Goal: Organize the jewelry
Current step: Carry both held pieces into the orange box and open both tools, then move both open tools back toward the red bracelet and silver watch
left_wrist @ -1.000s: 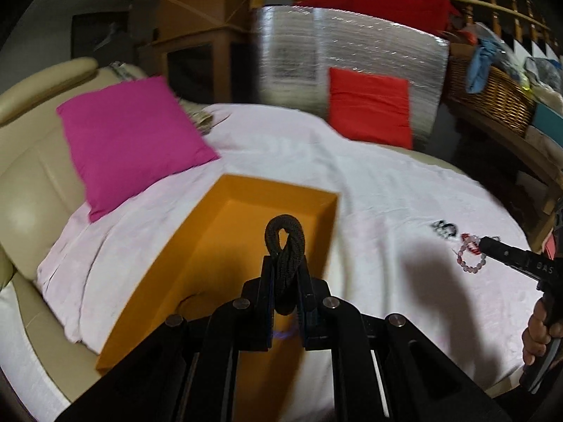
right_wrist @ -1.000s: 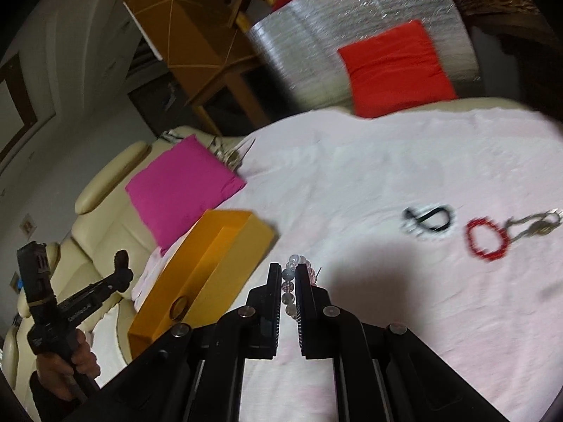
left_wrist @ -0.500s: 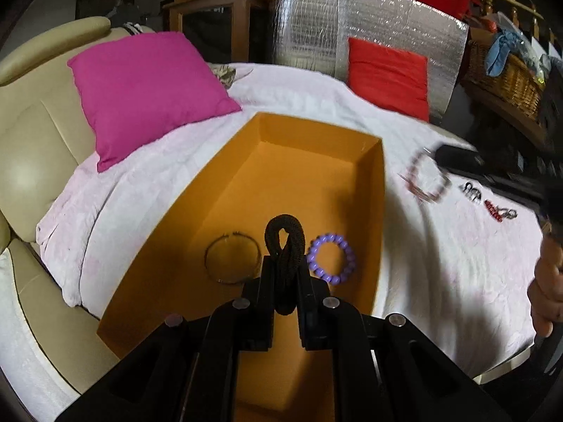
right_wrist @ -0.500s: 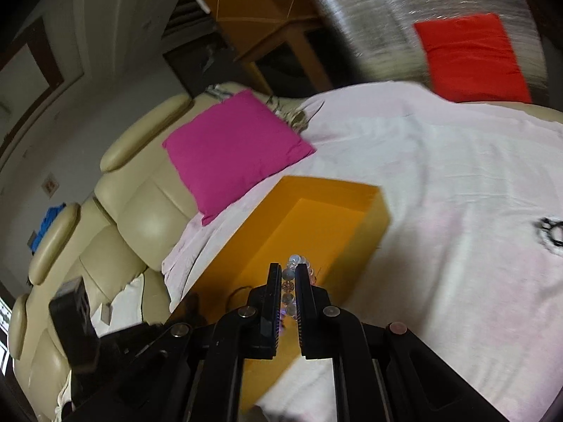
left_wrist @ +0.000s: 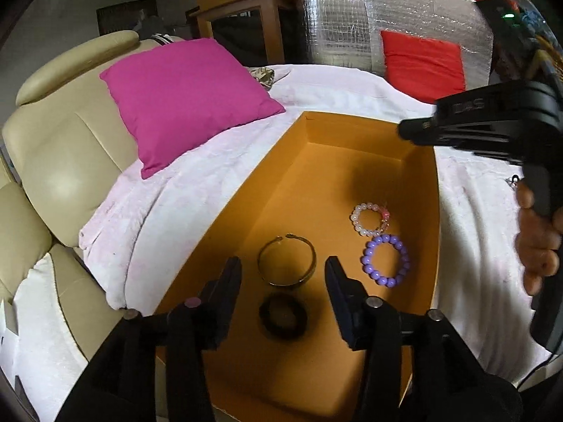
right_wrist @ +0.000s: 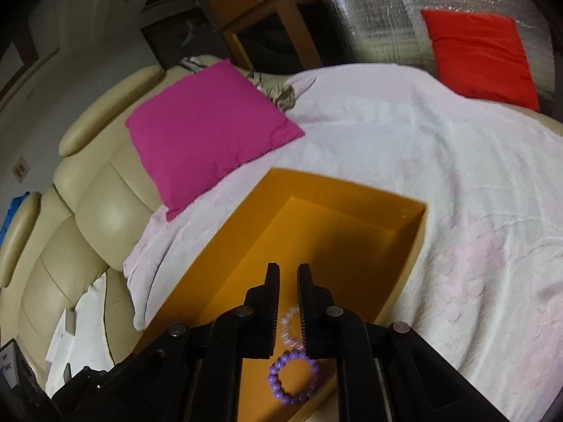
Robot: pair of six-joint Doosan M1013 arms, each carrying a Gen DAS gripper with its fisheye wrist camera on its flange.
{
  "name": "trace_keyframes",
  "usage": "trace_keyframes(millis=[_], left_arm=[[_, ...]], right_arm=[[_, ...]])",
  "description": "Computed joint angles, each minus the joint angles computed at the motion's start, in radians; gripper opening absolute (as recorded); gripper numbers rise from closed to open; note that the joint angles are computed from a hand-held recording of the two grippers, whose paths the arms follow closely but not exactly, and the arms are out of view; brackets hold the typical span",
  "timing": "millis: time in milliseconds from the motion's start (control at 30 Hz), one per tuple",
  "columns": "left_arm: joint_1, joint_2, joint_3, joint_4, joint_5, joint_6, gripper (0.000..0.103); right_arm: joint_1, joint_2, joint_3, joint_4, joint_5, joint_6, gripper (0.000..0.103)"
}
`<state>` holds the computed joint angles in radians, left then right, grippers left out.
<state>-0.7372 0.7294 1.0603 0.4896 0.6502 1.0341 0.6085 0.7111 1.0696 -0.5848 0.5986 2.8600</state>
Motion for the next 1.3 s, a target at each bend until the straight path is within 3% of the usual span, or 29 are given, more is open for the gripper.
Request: trace_keyframes(millis=[500,700,1100,1300], left_arm=[[-0.053,-0.014,-0.014,0.184,0.022,-0.077,0.068],[-0.086,-0.016,-0.034,0.237,0.031,-0.068,0.07],[-0.152,0.001,-0.1,0.317,0.062,-0.012,0.072],[-0.182,0.015,-0.13,0.325,0.07,0.03,0.072]], right_arm=[[0.001,-0.209,0.321,-0.291,-0.033,0.372,0.013],[0.004,-0.312,0.476,-0.428,-0.009,0.581,0.034],[0.0,-0.434,0.706,-0.613,0.005,0.931,0.034],[-0.007,-0.469,0.756,-0.639,0.005,0.984,0.034]])
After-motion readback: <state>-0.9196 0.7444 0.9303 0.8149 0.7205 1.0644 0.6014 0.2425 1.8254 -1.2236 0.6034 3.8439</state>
